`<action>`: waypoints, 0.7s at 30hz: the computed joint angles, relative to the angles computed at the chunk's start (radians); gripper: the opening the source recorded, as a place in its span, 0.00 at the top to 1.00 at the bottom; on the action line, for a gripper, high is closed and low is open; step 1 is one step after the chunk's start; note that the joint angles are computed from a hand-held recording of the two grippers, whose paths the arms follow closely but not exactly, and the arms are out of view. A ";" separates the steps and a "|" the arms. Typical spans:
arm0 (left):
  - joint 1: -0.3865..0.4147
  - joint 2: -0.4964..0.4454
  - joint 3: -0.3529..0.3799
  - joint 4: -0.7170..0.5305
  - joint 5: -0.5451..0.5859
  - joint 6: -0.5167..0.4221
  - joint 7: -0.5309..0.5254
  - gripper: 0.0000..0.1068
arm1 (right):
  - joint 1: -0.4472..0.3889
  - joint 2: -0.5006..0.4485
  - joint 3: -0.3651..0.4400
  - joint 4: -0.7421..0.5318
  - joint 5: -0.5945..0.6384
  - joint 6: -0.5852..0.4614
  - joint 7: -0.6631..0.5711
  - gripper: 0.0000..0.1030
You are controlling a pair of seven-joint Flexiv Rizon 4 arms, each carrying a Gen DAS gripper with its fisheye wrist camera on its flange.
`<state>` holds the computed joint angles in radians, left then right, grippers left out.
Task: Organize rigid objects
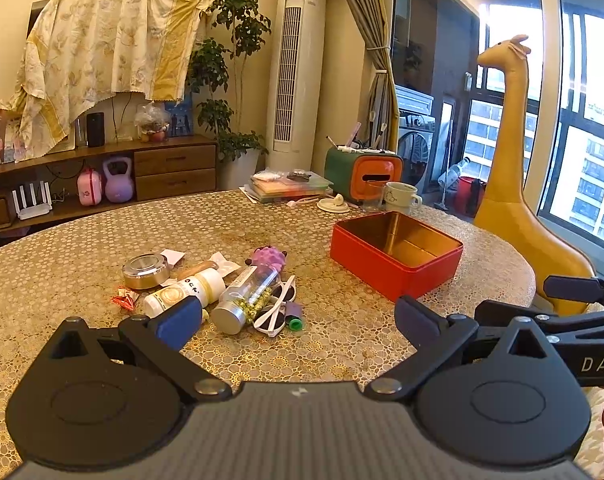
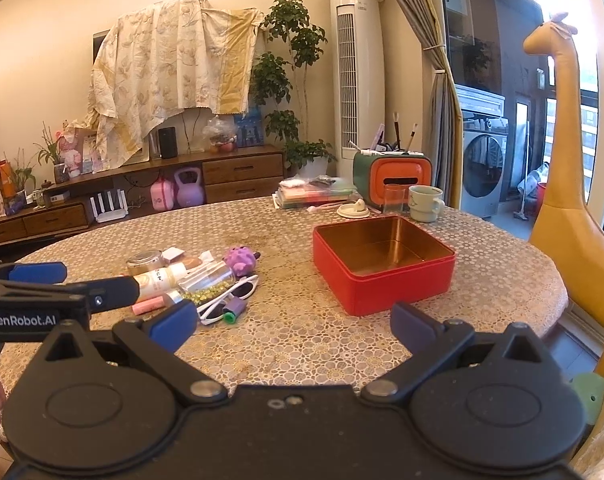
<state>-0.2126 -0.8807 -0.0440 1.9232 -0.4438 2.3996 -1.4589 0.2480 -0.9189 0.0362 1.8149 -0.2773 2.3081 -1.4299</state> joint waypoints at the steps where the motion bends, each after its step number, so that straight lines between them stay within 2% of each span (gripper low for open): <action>1: 0.003 0.001 -0.002 0.002 0.005 -0.001 -0.003 0.04 | 0.001 0.001 0.000 0.001 -0.001 0.001 -0.001 0.00; 21: -0.011 0.003 0.007 0.016 -0.018 0.015 0.009 0.04 | 0.002 0.004 0.007 0.007 -0.004 0.002 -0.007 0.00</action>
